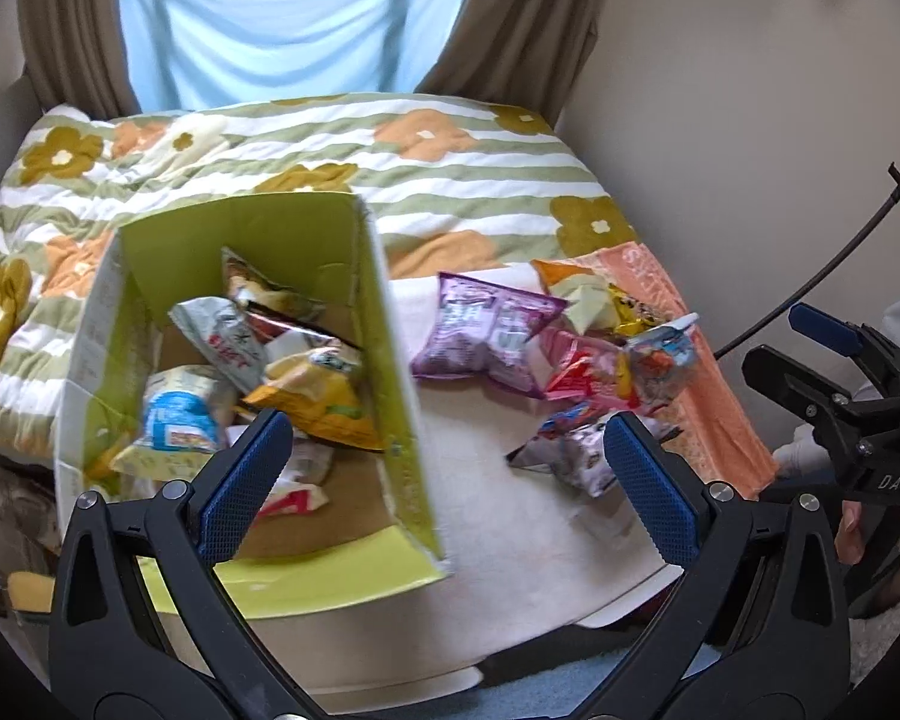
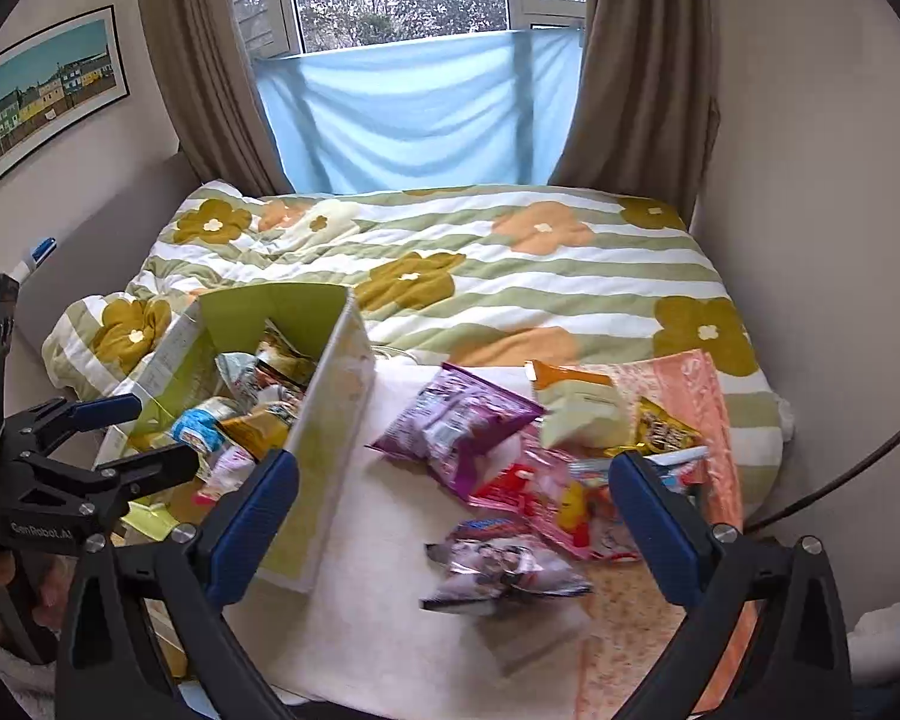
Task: Organize snacks
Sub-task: 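Move both tools back toward the remaining snack pile, then grasp the cartoon-printed bag with left tool while right tool grasps the shrimp cracker bag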
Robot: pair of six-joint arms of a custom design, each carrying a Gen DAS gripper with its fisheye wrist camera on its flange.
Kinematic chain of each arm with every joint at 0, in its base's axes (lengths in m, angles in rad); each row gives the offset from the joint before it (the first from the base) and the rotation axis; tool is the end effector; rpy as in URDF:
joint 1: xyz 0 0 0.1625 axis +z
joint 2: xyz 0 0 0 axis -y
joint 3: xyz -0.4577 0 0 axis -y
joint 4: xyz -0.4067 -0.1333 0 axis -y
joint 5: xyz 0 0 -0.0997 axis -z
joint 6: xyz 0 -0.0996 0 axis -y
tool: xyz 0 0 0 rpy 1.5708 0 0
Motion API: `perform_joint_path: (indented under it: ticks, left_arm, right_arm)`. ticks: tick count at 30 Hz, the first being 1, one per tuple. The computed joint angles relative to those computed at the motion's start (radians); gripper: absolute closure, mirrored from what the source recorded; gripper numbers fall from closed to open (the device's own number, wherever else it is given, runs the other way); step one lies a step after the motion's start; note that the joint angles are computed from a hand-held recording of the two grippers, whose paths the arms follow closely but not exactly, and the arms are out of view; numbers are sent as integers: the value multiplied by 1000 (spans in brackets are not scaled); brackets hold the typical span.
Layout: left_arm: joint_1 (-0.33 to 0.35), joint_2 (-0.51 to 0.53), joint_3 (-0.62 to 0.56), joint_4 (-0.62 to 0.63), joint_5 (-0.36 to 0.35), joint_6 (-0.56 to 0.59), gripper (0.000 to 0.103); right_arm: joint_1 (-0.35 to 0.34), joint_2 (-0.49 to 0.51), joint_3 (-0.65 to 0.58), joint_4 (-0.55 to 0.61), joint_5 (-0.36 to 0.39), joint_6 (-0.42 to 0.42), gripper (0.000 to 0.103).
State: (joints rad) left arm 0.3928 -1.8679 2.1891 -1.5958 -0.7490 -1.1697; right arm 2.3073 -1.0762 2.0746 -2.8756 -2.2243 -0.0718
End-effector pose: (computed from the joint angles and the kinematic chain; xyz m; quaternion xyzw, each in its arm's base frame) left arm -0.2236 -0.3159 0.3778 0.0627 0.9065 -0.3120 0.2775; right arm 0.4277 -0.3634 0.1782 0.3230 -0.8799 0.2401 0.2527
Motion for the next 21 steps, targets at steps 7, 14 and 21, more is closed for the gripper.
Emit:
perform_joint_path:
  ticks: [7,14,21]
  left_arm:
    - [-5,219,59,-299,-43,0,0]
    - [-29,352,125,-427,-45,-31,0]
    - [-3,459,150,-431,-5,42,0]
  right_arm:
    - [-111,-135,76,18,-8,-128,0]
    - [-243,-179,115,64,87,-187,0]
    - [-332,-144,128,55,151,-208,0]
